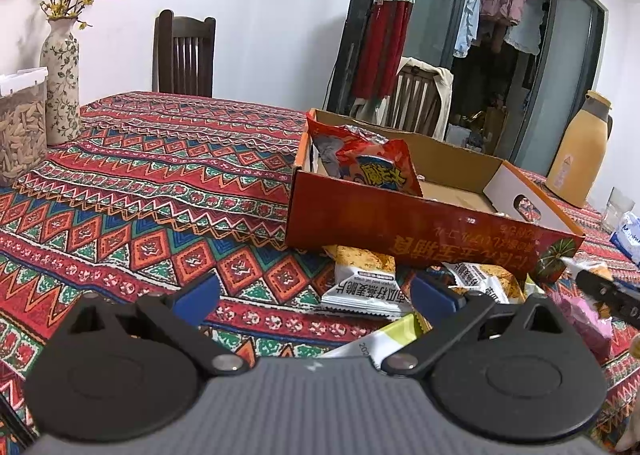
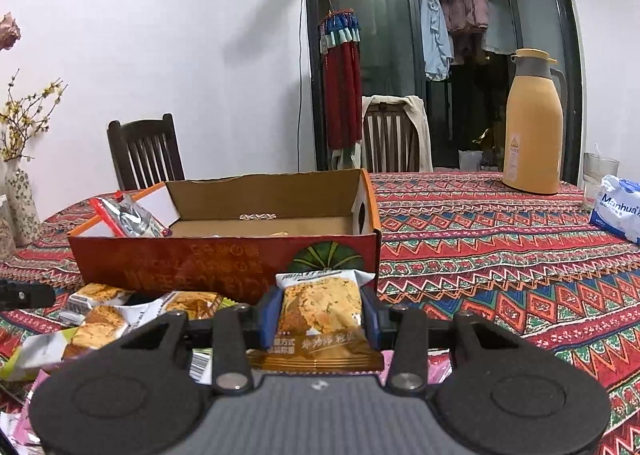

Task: Organize snacks
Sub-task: 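Grasp a clear cookie packet with the right tool, then grasp a white-and-green bar packet with the left tool while the right holds the cookie packet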

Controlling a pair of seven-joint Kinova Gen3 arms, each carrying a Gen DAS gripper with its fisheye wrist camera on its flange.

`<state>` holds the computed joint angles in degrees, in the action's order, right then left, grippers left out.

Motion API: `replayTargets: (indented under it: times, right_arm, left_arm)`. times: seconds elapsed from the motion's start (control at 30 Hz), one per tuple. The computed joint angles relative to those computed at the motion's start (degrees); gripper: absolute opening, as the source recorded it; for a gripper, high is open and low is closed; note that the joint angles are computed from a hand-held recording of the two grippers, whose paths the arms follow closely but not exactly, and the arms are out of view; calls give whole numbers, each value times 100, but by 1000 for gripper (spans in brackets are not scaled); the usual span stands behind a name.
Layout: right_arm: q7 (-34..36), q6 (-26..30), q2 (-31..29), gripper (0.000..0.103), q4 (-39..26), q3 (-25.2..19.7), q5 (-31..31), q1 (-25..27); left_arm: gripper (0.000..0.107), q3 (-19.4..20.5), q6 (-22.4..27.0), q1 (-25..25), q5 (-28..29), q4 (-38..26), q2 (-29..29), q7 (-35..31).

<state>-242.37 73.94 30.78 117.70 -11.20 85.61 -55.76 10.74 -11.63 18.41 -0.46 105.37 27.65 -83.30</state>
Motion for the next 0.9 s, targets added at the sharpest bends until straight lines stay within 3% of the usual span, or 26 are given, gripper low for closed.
replayTargets:
  times: [0.23,0.33,0.43,0.53,0.57,0.77,0.9]
  right_arm:
    - [-571,57,-36,41,253,-50,176,15]
    - [-773,52,-63,41,378,-92,315,53]
    - [-980,92,-60,41,490,-147,480,78]
    - [-1137,164,-50,41,578,-203,591,86]
    - [-1154,191,-43,41,586,-219,611,88]
    - [-1314,359,4,42,691,-296,759,59]
    - [-1382,476,43,42,727,-332,825,30]
  left_arm:
    - [103,-623,403,571,311,-197,-51,-244]
    - [99,-1092,827,990,430,-393,-66,-439]
    - [68,-1416,1349,1245,450,-667,-4,-414]
    - [41,-1168,1903,1006,323,-982,115,-323]
    - [37,-1139,1992,984,251,-1018,137,-292]
    - [36,-1532,1873,1388,-207,-665,-41,3]
    - [43,-1332,1730,1242,-282,-434,-239,31]
